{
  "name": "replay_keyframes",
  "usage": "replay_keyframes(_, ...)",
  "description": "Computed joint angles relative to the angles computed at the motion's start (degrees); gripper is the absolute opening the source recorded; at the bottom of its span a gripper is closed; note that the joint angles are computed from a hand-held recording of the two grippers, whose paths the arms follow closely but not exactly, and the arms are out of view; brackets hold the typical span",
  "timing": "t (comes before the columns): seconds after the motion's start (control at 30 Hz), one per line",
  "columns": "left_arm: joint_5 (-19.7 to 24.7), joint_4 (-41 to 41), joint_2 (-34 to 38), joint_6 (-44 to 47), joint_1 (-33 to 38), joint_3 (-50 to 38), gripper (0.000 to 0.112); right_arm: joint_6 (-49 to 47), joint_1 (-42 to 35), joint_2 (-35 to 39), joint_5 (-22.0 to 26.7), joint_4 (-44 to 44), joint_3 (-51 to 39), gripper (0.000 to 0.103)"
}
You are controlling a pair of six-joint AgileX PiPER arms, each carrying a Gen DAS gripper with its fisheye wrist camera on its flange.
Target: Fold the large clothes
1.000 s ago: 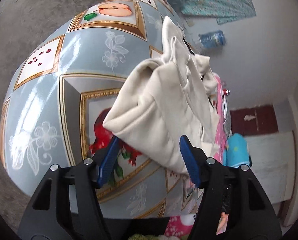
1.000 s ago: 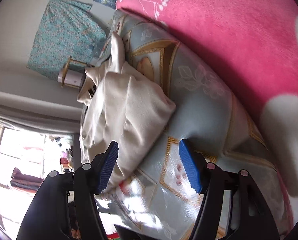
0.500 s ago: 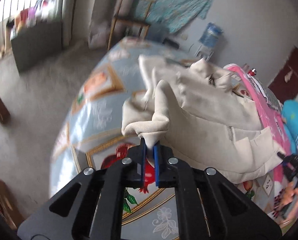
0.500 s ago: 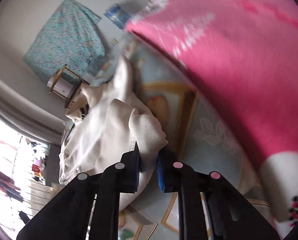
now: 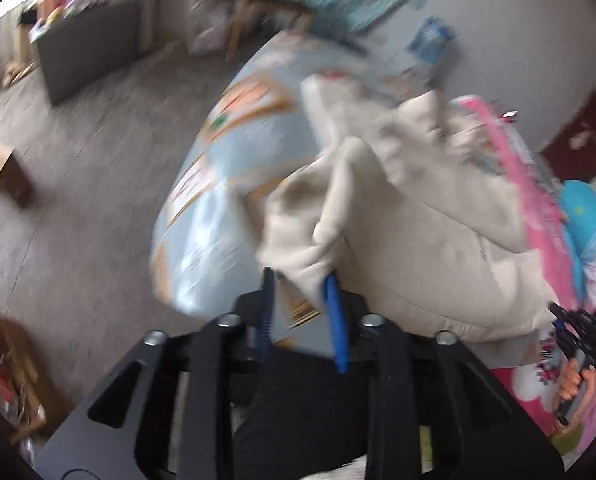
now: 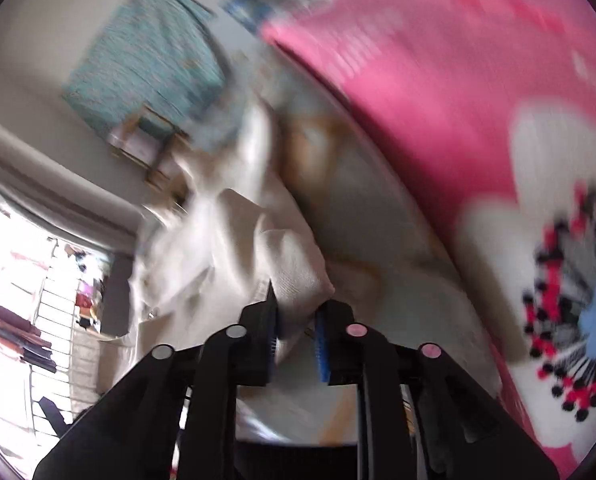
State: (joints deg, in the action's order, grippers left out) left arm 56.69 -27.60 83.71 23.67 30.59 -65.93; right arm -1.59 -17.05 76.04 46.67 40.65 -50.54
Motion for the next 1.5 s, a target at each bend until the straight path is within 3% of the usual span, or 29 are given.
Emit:
replay_keyframes(0.07, -6.21, 8.32, -1.14, -4.84, 0.32, 3.03, 0.026, -3.39, -5.18, -0.7, 3.49, 5.04, 2.02, 0.021)
replay_keyframes(0.1, -6.53, 9.04, -1.57, -5.23, 0.94, 3.33, 0.027, -3.12, -5.91, -1.76, 4.4, 4.79, 1.85, 0.025)
replay_keyframes(0.2, -4.75, 2.74, -1.94, -0.59, 6.4, 2.12, 0.028, 6.54, -0.59, -6.24, -0.12, -8.3, -0.44, 0.038)
replay_keyframes(0.27, -4.34, 1.09, -2.17, 1.24, 6.46, 1.36, 0.028, 15.27, 4.15, -7.38, -0.7, -19.76, -4.37, 0.041)
replay_keyframes(0.37, -2.56, -0.82, -1.36, 3.43, 1.23, -0.77, 0.033, 21.42, 12.71, -6.65, -0.14, -27.64, -10.67, 0.043)
replay_keyframes(0.4, -1.52, -1.13, -1.03, 4.33, -1.55, -1.68, 0.036, 21.81, 16.69, -4.98, 0.45, -29.02, -13.36, 0.05)
replay_keyframes(0.5, -0.7, 0.33, 0.42, 4.57, -10.69, -3.06, 0.041, 17.53, 25.59, 1.47, 2.61, -27.12, -19.3, 0.055)
replay_keyframes(0.63, -6.51, 12.54, 4.34, -4.23, -23.2, -3.76, 0.041, 15.12, 36.5, 12.2, 5.15, -27.42, -27.44, 0.055)
replay_keyframes(0.73, -10.24, 19.81, 6.34, -8.74, -27.25, -3.38, 0.039, 16.89, 42.09, 18.09, 7.45, -32.53, -32.54, 0.055)
replay_keyframes(0.8, -12.09, 19.96, 6.31, -8.11, -27.56, -2.7, 0.032, 18.37, 43.48, 20.59, 9.25, -35.32, -34.55, 0.055)
replay_keyframes(0.87, -12.65, 20.51, 5.65, -7.56, -27.67, -2.22, 0.01, 18.66, 43.76, 21.53, 10.22, -35.62, -34.06, 0.047)
replay_keyframes(0.9, -13.67, 22.41, 5.56, -8.42, -28.41, -2.01, 0.005, 17.58, 43.35, 21.89, 10.05, -34.27, -33.58, 0.025)
replay_keyframes(0.93, -13.69, 22.01, 5.31, -7.57, -28.15, -1.96, 0.003, 16.71, 43.06, 21.75, 10.13, -33.22, -32.88, 0.011)
replay_keyframes(0.97, -13.47, 20.83, 4.83, -6.61, -27.63, -1.95, 0.002, 16.96, 43.34, 21.91, 10.29, -33.91, -33.01, 0.008)
replay_keyframes(1.13, -11.07, 9.98, -1.19, 1.88, -21.85, -4.23, 0.001, 23.13, 46.16, 17.23, 10.44, -41.1, -36.07, 0.006)
replay_keyframes(1.23, -11.35, 7.67, -0.23, 2.5, -20.14, -6.98, 0.001, 25.32, 47.04, 18.39, 9.74, -44.91, -39.5, 0.006)
replay_keyframes(1.4, -18.02, 18.84, 6.73, -4.46, -25.56, -6.46, 0.001, 26.45, 46.85, 27.55, 9.14, -48.58, -42.43, 0.004)
replay_keyframes(1.5, -19.7, 23.47, 8.89, -7.2, -27.75, -4.95, 0.002, 28.59, 46.93, 31.28, 9.27, -50.92, -42.65, 0.003)
